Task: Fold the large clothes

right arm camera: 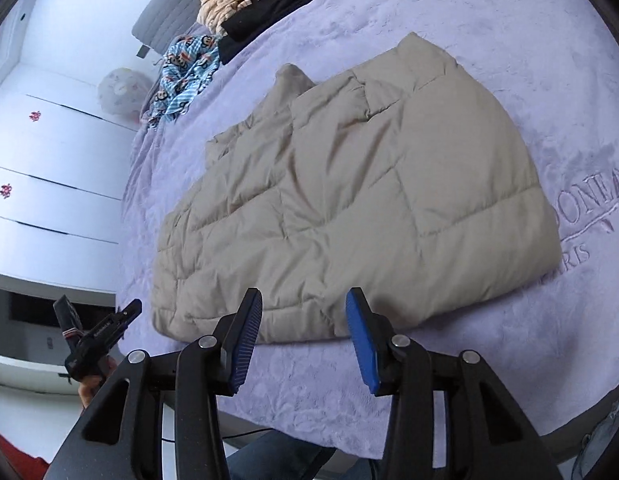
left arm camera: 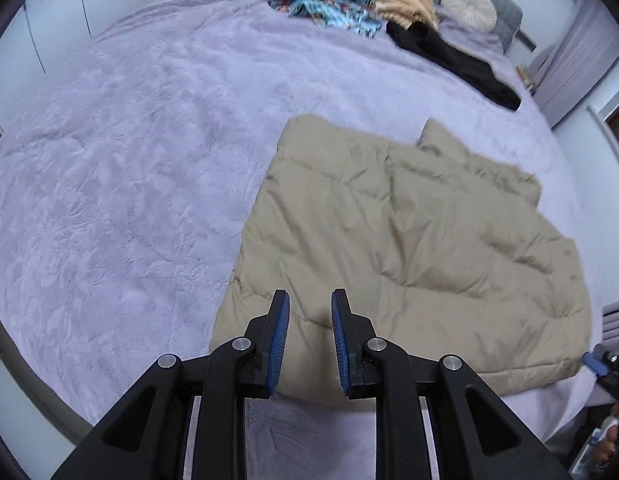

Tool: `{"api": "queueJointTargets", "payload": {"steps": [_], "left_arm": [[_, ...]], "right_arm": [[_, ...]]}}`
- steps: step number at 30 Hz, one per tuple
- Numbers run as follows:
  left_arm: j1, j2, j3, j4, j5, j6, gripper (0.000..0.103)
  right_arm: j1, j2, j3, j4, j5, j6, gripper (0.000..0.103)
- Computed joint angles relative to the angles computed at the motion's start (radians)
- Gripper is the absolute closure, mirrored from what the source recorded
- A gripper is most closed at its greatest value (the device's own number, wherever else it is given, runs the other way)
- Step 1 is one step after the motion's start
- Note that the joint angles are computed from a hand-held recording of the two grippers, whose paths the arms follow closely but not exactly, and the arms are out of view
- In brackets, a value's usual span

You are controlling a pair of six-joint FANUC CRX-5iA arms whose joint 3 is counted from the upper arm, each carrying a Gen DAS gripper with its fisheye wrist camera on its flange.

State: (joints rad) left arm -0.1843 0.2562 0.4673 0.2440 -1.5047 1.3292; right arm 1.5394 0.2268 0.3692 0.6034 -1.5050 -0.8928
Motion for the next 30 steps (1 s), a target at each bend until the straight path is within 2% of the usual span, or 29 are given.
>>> {"api": "queueJointTargets", "payload": {"steps": [2, 3, 4, 8, 11, 15, 20, 21, 22, 23, 25, 27, 30], "left_arm": [[-0.048, 0.045, 0.042, -0.107, -0.055, 0.026, 0.081], [-0.055, 0.059, 0.041, -0.126, -0.074, 0.034, 0.081], [-0.053, 0.058, 0.026, -0.120, -0.070, 0.041, 0.081], [-0.052, 0.055, 0.039, -0.128, -0.096, 0.073, 0.081], [-0.059, 0.048, 0.077, -0.157, -0.137, 0.080, 0.081], [-0.056, 0.019, 0.084, -0.137, -0.164, 0.084, 0.081], [-0.066, -0.012, 0.094, -0.135, -0.186, 0.098, 0.079], [-0.070, -0.019, 0.093, -0.136, -0.185, 0.101, 0.057], [-0.072, -0.030, 0.087, -0.136, -0.178, 0.106, 0.018], [-0.076, -0.046, 0.078, -0.142, -0.162, 0.112, 0.007], [-0.093, -0.070, 0.074, -0.173, -0.143, 0.109, 0.003], [-0.112, -0.067, 0.101, -0.211, -0.172, 0.113, 0.003], [-0.106, -0.056, 0.122, -0.203, -0.207, 0.114, 0.003]], "right_arm": [[-0.039, 0.038, 0.075, -0.110, -0.091, 0.055, 0.056], [-0.052, 0.047, 0.098, -0.163, -0.121, 0.067, 0.056], [-0.057, 0.037, 0.078, -0.188, -0.110, 0.051, 0.056], [-0.040, -0.008, -0.007, -0.199, -0.053, -0.060, 0.058], [-0.032, -0.009, 0.001, -0.206, -0.059, -0.095, 0.055], [-0.012, 0.009, 0.039, -0.195, -0.065, -0.104, 0.055], [-0.019, 0.021, 0.046, -0.177, -0.016, -0.113, 0.055], [-0.015, 0.020, 0.040, -0.167, -0.003, -0.118, 0.055], [-0.019, 0.025, 0.045, -0.162, 0.006, -0.111, 0.055], [-0.021, 0.029, 0.050, -0.161, 0.011, -0.101, 0.055], [-0.023, 0.033, 0.050, -0.156, 0.027, -0.082, 0.054], [-0.023, 0.035, 0.047, -0.151, 0.044, -0.070, 0.052], [-0.023, 0.039, 0.043, -0.154, 0.073, -0.066, 0.052]]}}
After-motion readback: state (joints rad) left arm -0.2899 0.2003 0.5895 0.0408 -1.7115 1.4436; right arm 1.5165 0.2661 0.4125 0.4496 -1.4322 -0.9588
